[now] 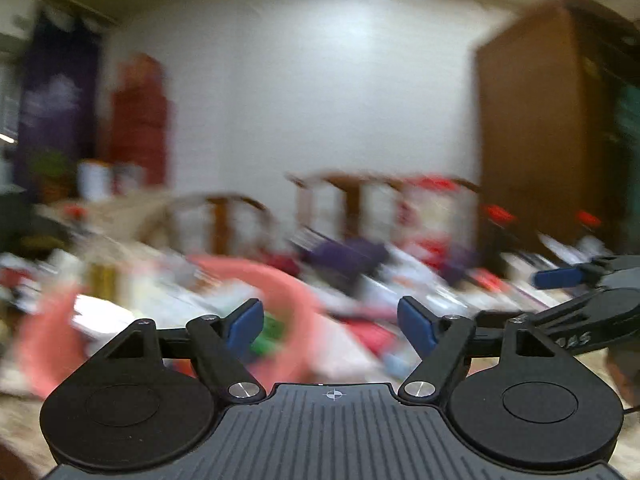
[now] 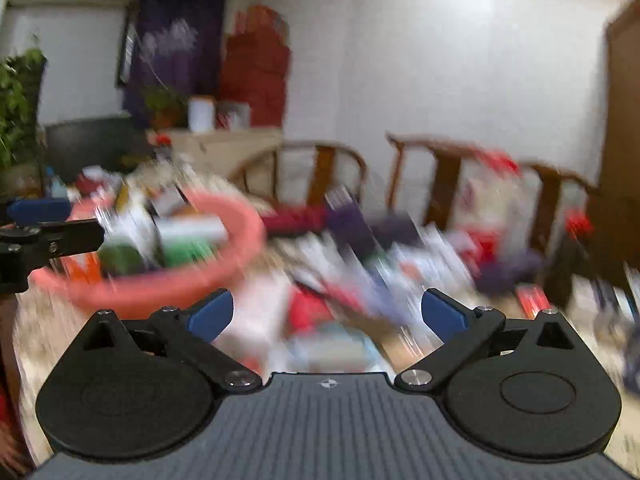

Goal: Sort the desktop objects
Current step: 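Move both empty grippers back over the cluttered table, then grasp the white-and-purple Eye Gel box with the right gripper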

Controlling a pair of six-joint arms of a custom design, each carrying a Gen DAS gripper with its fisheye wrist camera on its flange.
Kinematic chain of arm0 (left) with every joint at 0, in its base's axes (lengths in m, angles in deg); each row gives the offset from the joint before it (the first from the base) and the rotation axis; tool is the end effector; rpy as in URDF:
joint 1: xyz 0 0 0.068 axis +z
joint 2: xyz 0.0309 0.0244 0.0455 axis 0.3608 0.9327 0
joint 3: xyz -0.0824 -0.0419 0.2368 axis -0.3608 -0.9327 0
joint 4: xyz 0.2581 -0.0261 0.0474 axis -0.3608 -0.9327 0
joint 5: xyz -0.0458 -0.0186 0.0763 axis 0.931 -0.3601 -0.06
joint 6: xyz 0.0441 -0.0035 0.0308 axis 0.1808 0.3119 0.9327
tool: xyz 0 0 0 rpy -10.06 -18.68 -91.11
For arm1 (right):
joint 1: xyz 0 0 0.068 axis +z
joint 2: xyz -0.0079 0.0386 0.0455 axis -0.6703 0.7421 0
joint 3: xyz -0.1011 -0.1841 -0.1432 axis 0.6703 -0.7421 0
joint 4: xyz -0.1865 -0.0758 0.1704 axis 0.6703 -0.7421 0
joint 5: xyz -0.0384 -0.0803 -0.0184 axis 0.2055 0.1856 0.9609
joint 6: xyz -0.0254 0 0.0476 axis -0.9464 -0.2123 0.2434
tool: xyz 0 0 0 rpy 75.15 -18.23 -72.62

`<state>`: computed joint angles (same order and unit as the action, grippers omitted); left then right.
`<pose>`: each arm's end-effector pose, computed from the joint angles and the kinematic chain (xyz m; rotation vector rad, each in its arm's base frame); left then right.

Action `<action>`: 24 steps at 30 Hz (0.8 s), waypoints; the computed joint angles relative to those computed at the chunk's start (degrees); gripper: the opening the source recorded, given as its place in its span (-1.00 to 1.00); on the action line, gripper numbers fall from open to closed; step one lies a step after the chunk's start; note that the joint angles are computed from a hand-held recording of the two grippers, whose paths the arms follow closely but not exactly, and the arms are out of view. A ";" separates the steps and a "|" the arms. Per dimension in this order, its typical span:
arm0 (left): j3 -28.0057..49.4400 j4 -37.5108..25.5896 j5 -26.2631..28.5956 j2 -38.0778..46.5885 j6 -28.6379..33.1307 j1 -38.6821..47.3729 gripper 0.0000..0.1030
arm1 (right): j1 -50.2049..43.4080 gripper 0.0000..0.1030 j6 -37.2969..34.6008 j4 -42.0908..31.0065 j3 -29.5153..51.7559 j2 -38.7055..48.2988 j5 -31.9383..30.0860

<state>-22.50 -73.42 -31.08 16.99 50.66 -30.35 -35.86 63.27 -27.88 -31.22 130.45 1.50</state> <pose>0.2332 -0.2482 0.1930 -0.0603 1.8471 0.0385 0.3644 0.0561 0.2094 -0.6648 1.8700 0.3668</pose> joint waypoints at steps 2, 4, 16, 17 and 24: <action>6.26 -0.88 5.81 8.19 -2.23 0.79 0.66 | -4.77 0.95 -3.50 -2.66 -0.21 2.34 -1.92; 14.91 -5.42 10.69 16.62 -5.11 2.24 0.66 | -8.50 0.95 -5.52 -2.96 -0.51 5.14 -2.14; 37.73 -20.75 18.37 32.18 -5.98 10.14 0.74 | -18.66 0.94 5.82 -16.47 30.05 28.43 2.30; 37.50 -21.76 19.38 31.99 -5.39 10.57 0.74 | -19.16 0.94 7.46 -19.04 34.13 30.70 1.51; 40.22 -25.60 19.77 35.34 -1.76 11.51 0.75 | -18.83 0.94 12.48 -24.64 51.64 40.64 2.86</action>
<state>17.72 -99.02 -11.32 52.33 48.90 -18.84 -54.69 75.75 -52.52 20.41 171.09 4.35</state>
